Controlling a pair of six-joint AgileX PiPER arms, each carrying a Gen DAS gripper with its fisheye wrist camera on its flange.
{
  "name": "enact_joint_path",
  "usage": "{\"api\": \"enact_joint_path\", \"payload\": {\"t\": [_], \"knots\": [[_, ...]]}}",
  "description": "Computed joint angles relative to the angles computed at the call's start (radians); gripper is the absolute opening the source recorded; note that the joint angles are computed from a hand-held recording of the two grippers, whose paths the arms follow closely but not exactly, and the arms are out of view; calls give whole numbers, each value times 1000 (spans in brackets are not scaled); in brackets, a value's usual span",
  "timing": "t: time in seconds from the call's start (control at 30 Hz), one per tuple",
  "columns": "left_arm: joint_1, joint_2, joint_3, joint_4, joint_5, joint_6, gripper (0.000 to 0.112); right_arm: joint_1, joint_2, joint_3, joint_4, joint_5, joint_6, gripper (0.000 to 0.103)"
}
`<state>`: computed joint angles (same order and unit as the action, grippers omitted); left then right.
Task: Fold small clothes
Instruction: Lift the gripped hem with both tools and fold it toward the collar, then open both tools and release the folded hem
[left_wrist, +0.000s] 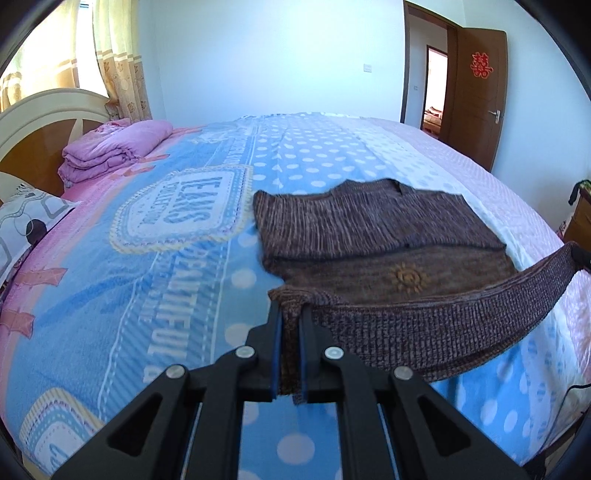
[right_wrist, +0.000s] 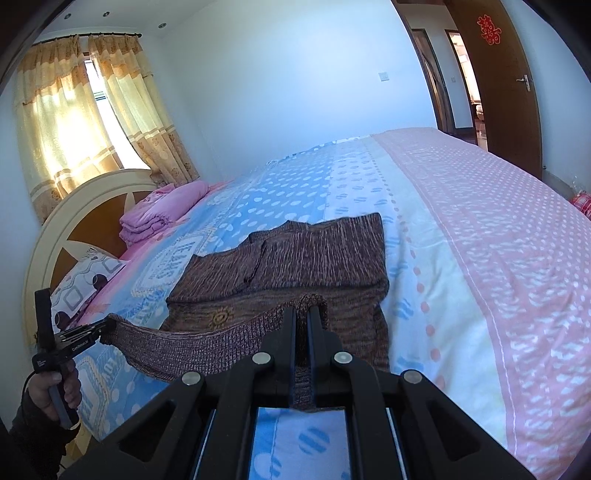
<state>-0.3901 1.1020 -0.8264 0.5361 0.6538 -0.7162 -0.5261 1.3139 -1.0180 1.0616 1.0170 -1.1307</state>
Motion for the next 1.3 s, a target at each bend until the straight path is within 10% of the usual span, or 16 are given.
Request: {"api": "enact_joint_path", "payload": {"t": [0.93, 1.1, 1.17, 1.23, 1.3], "knots": [[216, 700, -645, -189, -39, 324, 8, 417, 672, -864, -548, -219, 661, 4], [176, 823, -712, -7, -5, 208, 17, 461, 859, -1062, -693, -190, 769, 5], [177, 794, -677, -7, -9, 200, 23, 467, 843, -1019, -721, -234, 764, 19], [175, 716, -581, 17, -62, 195, 38, 460, 783, -908, -643, -278, 648, 55], [161, 656, -500, 102, -102, 155, 73, 475, 730, -812, -644, -319, 572, 68]]}}
